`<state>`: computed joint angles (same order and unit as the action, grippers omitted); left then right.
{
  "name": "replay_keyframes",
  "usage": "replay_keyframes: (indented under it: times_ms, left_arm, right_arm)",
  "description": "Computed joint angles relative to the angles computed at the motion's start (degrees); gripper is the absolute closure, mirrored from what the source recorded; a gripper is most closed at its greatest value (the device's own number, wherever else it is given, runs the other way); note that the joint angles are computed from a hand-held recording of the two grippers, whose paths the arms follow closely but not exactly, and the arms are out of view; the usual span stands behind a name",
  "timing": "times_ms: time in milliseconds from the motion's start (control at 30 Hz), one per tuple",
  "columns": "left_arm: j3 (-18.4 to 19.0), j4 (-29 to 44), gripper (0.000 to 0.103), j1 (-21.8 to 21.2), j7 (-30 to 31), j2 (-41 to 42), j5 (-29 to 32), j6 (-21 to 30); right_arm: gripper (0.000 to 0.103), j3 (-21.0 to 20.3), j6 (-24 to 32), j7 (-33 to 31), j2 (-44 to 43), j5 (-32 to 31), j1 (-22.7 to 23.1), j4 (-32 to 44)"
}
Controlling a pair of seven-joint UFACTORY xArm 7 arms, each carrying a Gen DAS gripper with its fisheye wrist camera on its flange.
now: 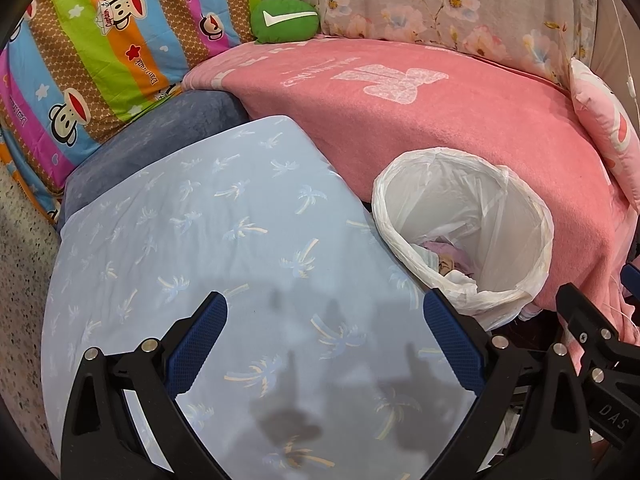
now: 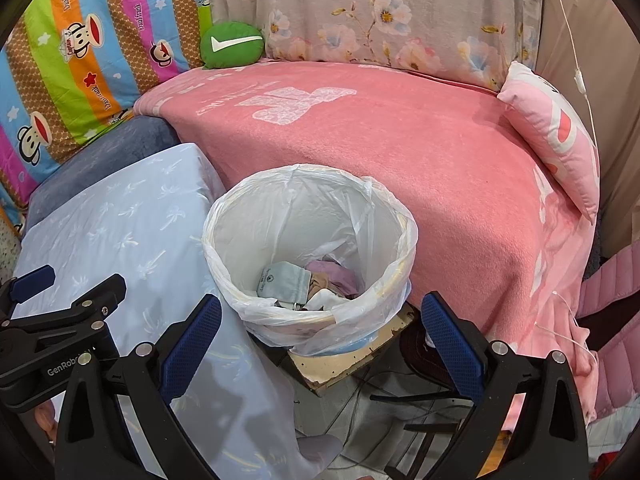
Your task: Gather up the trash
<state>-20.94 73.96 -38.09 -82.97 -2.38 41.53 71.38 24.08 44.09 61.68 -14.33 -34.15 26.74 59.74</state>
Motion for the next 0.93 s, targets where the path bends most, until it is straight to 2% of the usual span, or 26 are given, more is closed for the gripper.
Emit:
replay_keyframes:
  times_ms: [933]
  left_arm:
    - [-0.3,-1.9,0.009,0.6,0.8,-1.1,-0.9,-0.8]
  right_arm:
    - [0.006,0.1,-0.1,0.7,0.1,0.0,0.2,-0.5]
